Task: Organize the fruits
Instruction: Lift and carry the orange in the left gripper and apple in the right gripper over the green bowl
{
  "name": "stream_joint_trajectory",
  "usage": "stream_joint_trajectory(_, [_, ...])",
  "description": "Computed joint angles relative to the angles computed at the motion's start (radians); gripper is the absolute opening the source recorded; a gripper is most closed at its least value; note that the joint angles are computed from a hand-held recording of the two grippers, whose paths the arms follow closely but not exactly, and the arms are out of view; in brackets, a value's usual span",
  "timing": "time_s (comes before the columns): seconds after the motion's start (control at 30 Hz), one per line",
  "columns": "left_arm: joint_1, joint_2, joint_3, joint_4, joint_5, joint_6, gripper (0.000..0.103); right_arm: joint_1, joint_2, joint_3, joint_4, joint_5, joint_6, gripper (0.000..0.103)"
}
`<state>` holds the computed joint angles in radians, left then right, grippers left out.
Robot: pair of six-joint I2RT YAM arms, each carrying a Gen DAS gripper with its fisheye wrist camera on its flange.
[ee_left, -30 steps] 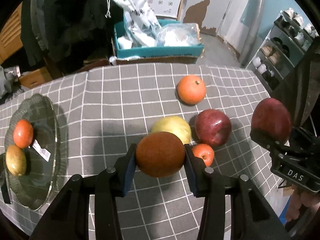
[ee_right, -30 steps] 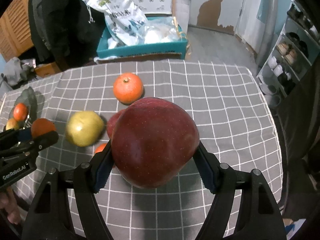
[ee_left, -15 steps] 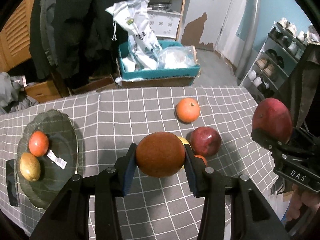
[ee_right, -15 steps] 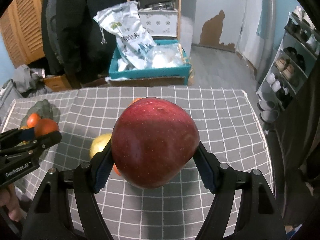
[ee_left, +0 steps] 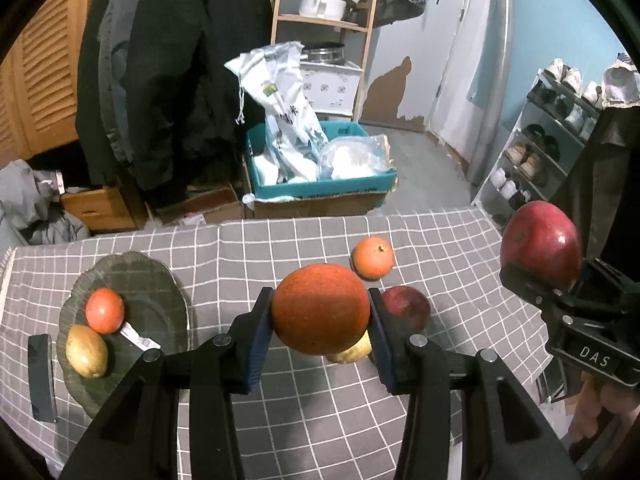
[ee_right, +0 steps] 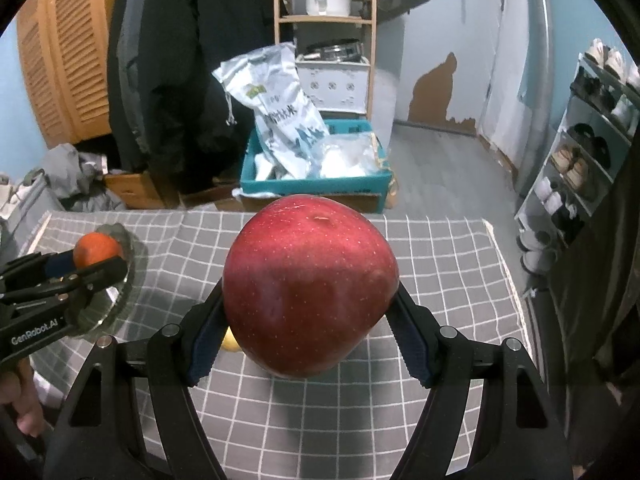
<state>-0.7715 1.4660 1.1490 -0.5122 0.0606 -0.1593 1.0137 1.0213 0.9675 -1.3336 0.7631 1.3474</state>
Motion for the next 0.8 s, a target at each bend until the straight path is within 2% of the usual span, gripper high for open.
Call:
stream_joint_trajectory(0.5, [0.085, -0.102, -0.019, -0.016, 0.019, 0.034, 0.045, 0.048, 0.087, 0.128, -0.001, 0.056, -0.031, 0.075])
stream_joint_trajectory(0.8, [0.157, -0.129, -0.028, -0.021, 0.042, 0.046, 0.045, -0.004, 0.145, 0.166, 0.113, 0.029, -0.156, 0.075])
